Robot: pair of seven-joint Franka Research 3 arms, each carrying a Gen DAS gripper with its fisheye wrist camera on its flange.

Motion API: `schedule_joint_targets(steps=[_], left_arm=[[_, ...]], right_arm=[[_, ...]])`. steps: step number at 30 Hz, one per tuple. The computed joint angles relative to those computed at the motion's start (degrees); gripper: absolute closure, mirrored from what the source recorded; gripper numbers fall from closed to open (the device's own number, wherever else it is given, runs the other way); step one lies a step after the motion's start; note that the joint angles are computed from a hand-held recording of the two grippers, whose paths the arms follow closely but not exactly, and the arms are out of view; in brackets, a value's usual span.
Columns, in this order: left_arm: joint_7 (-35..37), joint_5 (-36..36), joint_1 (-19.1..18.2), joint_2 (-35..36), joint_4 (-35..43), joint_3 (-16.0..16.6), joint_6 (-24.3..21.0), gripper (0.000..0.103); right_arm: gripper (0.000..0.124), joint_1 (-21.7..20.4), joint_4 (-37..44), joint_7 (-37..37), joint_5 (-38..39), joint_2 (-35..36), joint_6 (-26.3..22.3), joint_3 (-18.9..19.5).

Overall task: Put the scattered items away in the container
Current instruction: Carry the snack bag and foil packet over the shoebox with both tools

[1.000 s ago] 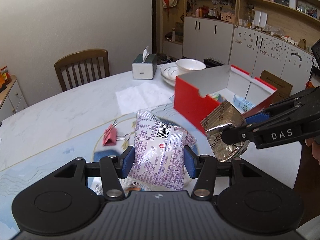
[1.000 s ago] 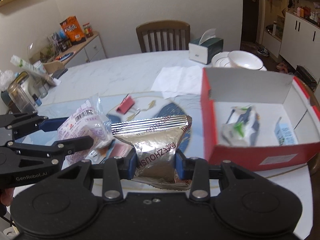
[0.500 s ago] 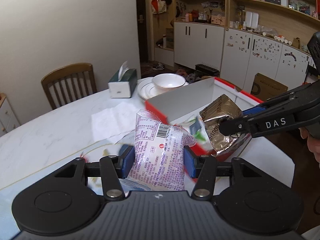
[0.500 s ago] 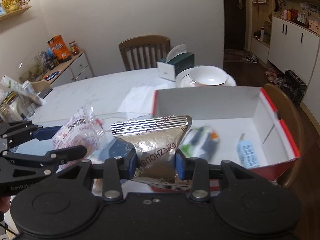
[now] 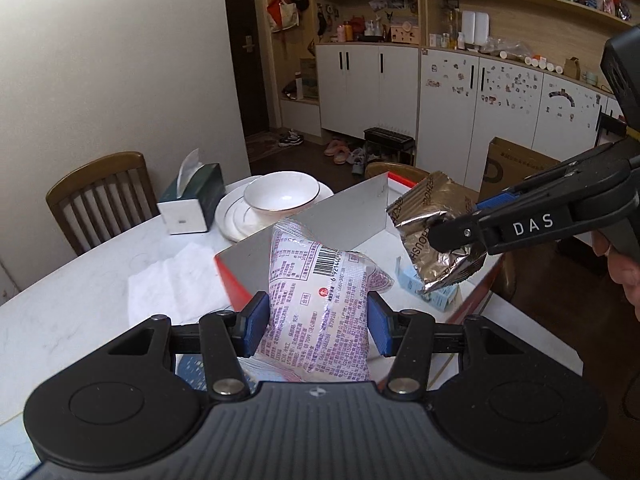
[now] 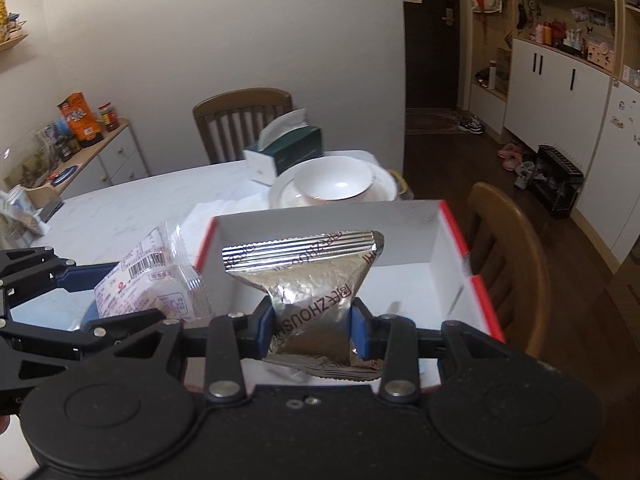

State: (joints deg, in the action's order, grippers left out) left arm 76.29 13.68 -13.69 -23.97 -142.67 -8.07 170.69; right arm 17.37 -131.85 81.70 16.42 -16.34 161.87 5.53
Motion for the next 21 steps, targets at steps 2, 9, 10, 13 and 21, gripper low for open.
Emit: schedule_joint_targets(steps=[2,9,10,13,21], left_arm=[[-0.66,0.39,0.69,2.01,1.73,-0.82,0.11,0.052],[-4.77,5.1,4.36,8.84,8.07,-4.35,-1.34,0.052],[-5.5,6.04,4.79,9.78,9.01,-4.7,-1.77,0.052],[-7.93,9.12,5.86,12.8,12.0,-5.47,-3.39,0.052],[-13.1,15.78,5.35,19.16,18.46,-5.21,-8.28,0.052]], right_arm=[[0.087,-0.38,0.84,-0.54,-0.18,0.99,-0.13,-0.54],[0.087,-1.72,4.54,-2.97,-1.97,5.71,-0.45,-1.22],[0.087,-1.71,5.29,-3.66,-1.87,6.52,-0.69,-1.42],[0.087,-2.14,7.63,-4.64,-2.56,9.13,-1.47,-1.58],[0.088,-2.41,15.41,-7.08,-0.59,16.34,-8.01,-2.14]])
